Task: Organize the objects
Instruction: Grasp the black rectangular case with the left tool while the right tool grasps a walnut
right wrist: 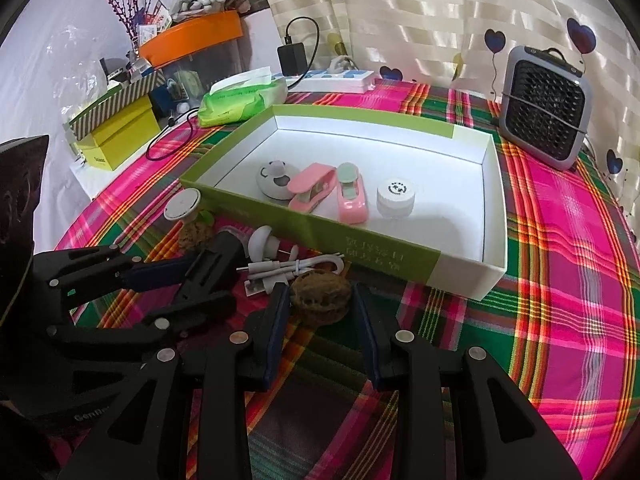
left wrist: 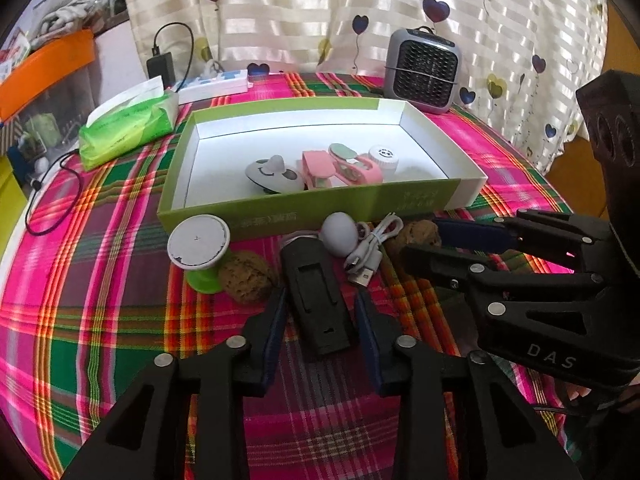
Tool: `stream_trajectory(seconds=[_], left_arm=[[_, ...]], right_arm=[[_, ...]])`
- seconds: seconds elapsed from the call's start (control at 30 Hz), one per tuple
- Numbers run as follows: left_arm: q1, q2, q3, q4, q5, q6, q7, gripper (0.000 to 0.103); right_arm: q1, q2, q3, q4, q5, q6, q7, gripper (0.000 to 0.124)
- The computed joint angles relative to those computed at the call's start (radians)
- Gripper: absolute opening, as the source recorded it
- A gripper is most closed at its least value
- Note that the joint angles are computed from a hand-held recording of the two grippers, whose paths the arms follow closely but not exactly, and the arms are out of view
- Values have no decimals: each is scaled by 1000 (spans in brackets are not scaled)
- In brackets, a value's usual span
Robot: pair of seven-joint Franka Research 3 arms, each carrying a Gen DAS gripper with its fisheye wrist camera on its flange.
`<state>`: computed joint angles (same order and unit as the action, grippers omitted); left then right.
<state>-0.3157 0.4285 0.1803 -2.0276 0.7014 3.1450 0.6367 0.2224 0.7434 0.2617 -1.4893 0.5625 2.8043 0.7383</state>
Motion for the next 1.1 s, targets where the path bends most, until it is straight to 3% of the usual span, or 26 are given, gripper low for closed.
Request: stream_trajectory(seconds=[0.2,0.47,0.77,1.1], left_arm=[[2,0,-1,-2,-5,4,2,26],[20,-6,-18,-24,-50,42,41,25],[-128,-9,137,-61,-110,116,65,25],[-232,-8,237,-96,-237,182,155,25]], right_arm=[[10,12,-14,22,-16,-26,24,34],[-5,-5,12,-15,-3,34,-12,34],[-37,-23,61,-50,42,64,-87,34],[-61,-35,96,-70,110,93,-159,34]])
